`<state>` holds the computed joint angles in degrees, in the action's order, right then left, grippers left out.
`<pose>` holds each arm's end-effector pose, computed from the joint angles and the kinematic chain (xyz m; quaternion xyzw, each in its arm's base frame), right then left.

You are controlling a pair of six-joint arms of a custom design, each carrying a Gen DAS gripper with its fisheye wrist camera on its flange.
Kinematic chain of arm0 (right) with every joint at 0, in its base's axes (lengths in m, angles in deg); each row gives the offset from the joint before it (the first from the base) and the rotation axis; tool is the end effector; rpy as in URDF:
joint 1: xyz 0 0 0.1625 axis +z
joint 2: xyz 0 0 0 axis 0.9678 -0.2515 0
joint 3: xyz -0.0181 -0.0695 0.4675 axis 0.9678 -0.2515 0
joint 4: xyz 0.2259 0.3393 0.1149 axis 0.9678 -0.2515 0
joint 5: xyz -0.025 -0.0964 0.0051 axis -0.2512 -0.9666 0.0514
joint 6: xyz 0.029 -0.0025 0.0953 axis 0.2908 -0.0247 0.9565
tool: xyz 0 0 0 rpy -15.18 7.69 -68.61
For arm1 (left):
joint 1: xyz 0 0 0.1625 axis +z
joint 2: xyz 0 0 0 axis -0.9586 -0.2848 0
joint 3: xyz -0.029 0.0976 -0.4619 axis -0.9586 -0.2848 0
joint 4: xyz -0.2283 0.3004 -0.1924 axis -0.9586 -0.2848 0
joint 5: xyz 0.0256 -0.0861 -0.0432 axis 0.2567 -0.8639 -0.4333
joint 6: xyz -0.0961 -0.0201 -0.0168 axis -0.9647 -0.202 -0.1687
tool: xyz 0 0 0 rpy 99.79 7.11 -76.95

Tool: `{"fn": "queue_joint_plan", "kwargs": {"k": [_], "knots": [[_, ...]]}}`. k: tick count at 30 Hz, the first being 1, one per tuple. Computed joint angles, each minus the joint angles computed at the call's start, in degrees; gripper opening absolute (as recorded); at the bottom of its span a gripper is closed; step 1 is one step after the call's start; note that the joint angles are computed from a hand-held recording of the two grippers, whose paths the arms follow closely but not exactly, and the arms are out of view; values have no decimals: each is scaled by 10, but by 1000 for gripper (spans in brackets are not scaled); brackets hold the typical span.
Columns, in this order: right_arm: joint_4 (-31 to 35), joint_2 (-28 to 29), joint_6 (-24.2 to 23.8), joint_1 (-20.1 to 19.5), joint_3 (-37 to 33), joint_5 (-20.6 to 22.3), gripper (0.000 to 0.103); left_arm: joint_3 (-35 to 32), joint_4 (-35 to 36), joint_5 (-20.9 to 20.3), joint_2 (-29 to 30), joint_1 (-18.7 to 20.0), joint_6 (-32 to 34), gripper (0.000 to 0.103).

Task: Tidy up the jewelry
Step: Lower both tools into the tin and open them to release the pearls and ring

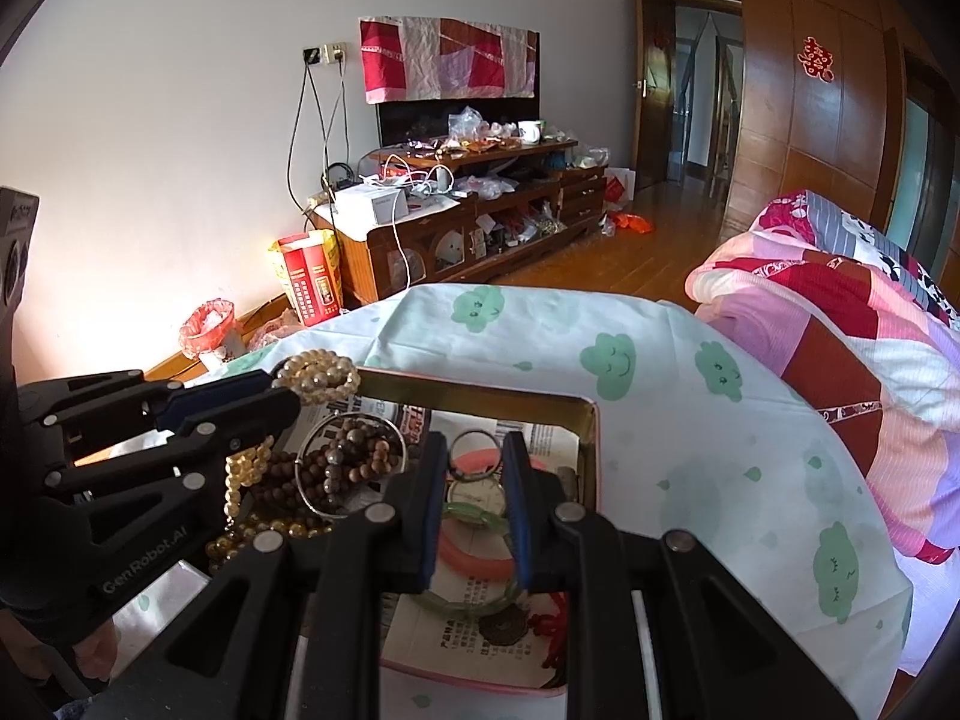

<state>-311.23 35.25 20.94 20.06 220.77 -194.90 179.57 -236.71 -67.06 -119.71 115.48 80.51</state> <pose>0.1223 -0.4250 0.1412 0.1422 -0.8393 0.4016 0.3377 -0.2343 -0.4650 0.0397 0.4006 0.8506 -0.2705 0.2068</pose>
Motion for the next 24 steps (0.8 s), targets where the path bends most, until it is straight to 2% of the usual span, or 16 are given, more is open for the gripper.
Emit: {"fn": "queue_joint_plan", "kwargs": {"k": [16, 17, 18, 19, 20, 21, 22, 24], "knots": [[-11, 9, 0, -14, 6, 11, 23, 9, 3, 1, -6, 4, -14, 13], [-11, 9, 1, -15, 7, 11, 27, 10, 5, 4, -7, 3, -18, 16], [-12, 9, 3, -15, 8, 11, 36, 10, 7, 7, -8, 1, -21, 25], [-17, 10, 3, -15, 10, 12, 40, 12, 4, 12, -9, -1, -23, 41], [-23, 12, 3, -14, 11, 9, 49, 16, -5, 19, -10, -4, -26, 51], [-29, 14, 3, -13, 12, 4, 56, 23, -23, 30, -9, -9, -26, 71], [-37, 16, 3, -11, 14, -1, 57, 28, -39, 36, -9, -13, -25, 77], [-51, 19, 8, -9, 18, -9, 59, 37, -47, 22, -19, -14, -26, 77]]}}
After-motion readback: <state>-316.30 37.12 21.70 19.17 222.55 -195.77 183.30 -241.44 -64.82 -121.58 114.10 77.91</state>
